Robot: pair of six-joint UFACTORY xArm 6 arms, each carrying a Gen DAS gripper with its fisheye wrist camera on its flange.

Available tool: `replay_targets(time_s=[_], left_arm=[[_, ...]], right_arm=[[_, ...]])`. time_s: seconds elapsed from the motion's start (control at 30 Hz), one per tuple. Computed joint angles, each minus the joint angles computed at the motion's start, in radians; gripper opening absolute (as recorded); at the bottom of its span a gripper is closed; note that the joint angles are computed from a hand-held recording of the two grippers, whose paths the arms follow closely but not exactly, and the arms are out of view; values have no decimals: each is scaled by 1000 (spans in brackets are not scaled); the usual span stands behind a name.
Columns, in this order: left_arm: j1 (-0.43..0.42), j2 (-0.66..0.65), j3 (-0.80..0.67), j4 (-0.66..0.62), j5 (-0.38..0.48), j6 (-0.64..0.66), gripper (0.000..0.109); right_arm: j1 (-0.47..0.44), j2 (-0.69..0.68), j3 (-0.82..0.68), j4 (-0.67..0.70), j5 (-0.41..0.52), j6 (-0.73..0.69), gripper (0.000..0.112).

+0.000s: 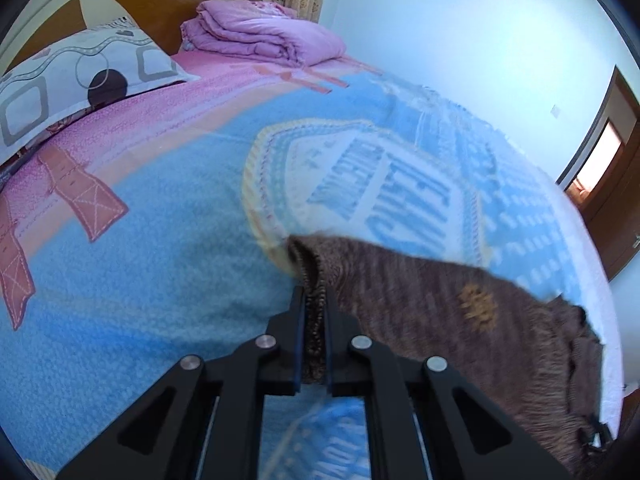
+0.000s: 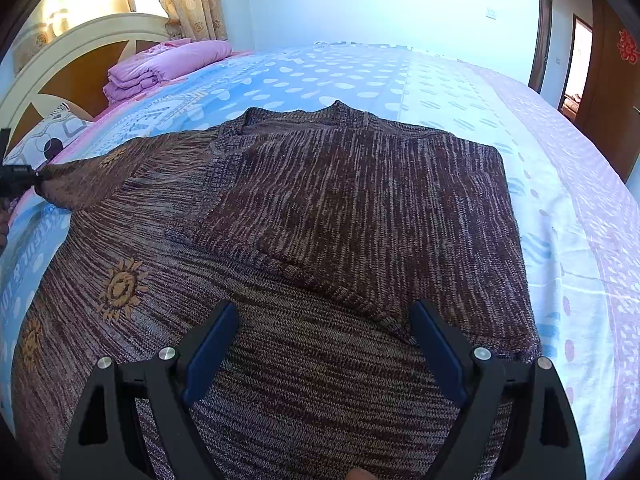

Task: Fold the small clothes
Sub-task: 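Grasp the other sleeve cuff with the left gripper and fold it across the body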

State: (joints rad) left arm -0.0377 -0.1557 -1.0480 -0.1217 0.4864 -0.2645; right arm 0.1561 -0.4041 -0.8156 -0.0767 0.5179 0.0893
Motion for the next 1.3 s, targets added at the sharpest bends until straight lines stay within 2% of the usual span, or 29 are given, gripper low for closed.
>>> replay_targets(time_s=[0.13, 0.43, 0.83, 1.0, 1.1, 1.2, 1.23, 1.3], left_arm=[[-18, 6, -37, -72, 23, 30, 8], [-115, 15, -122, -84, 35, 21, 7], [-310, 88, -270, -87, 33, -6, 7], [-402, 125, -291, -79, -1, -27, 7], [-468, 162, -290, -46, -30, -68, 7], [-547, 198, -269, 130, -47, -197, 11], [-569, 212, -276, 163, -21, -206, 17], [-608, 222, -266, 138, 17, -133, 25]], right_arm=[[-2, -2, 1, 0, -3, 1, 88], [-5, -6, 9, 15, -18, -3, 88], [-12, -19, 25, 56, -41, -18, 88], [-15, -26, 35, 80, -53, -28, 88], [-15, -27, 36, 77, -53, -26, 88], [-16, -30, 40, 85, -59, -28, 89], [-17, -31, 42, 95, -62, -34, 89], [-19, -36, 49, 120, -72, -48, 89]])
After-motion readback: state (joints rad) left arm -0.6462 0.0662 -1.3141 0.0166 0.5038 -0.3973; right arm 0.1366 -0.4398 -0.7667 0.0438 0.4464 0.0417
